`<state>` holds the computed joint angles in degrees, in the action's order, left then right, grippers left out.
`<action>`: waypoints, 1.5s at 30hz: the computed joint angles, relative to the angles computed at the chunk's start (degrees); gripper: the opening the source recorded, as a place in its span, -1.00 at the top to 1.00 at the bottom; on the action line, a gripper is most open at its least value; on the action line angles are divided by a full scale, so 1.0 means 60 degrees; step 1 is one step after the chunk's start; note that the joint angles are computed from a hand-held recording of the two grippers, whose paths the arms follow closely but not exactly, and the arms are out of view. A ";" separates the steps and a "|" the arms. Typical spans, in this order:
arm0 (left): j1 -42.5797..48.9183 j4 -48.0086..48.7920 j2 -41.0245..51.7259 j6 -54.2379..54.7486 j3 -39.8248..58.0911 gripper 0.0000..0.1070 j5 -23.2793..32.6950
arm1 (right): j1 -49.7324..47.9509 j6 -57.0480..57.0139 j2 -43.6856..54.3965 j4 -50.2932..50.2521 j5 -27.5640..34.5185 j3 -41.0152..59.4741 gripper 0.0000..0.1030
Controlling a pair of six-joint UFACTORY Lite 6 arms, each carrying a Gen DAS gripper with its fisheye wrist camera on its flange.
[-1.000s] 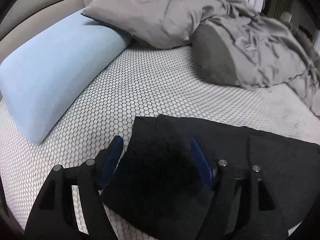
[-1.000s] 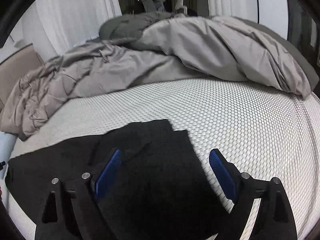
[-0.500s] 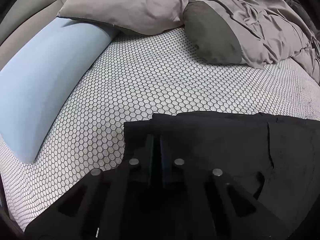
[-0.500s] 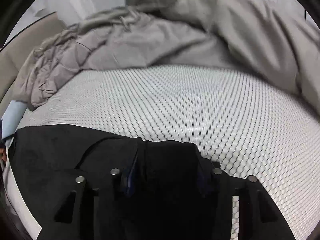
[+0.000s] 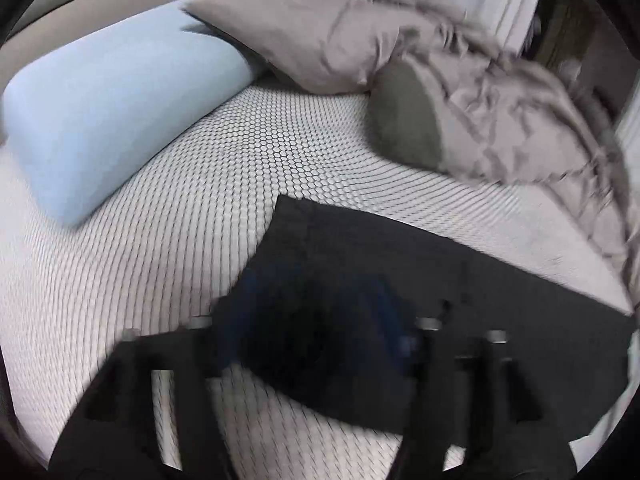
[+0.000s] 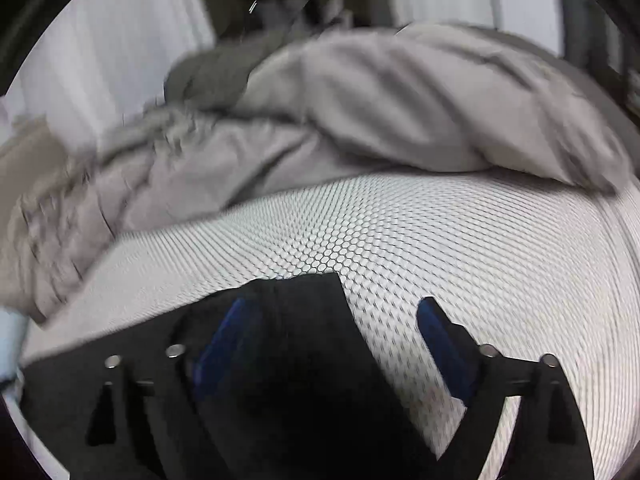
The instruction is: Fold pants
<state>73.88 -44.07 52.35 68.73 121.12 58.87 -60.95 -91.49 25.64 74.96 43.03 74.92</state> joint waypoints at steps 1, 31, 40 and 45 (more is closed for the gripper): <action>0.0280 -0.0289 -0.0539 0.0276 -0.0887 -0.19 0.0195 | -0.0380 0.0007 -0.0461 -0.0052 0.0527 -0.0509 -0.87; 0.1150 -0.1553 -0.0830 0.1170 -0.4917 0.99 0.0817 | -0.2578 -0.0244 0.0630 -0.0504 0.3740 -0.3783 -0.47; 0.2664 -0.0864 -0.1325 0.2729 -0.4804 0.98 0.2055 | -0.4699 -0.0728 -0.0158 -0.1723 0.4556 -0.4436 0.93; 0.3419 -0.0241 -0.0764 0.3041 -0.4037 0.85 0.2216 | -0.6721 -0.1418 0.0532 -0.3879 0.4572 -0.3643 0.67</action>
<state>94.39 -45.52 47.77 86.97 96.89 72.16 -101.27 -100.00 28.84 51.69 70.46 53.06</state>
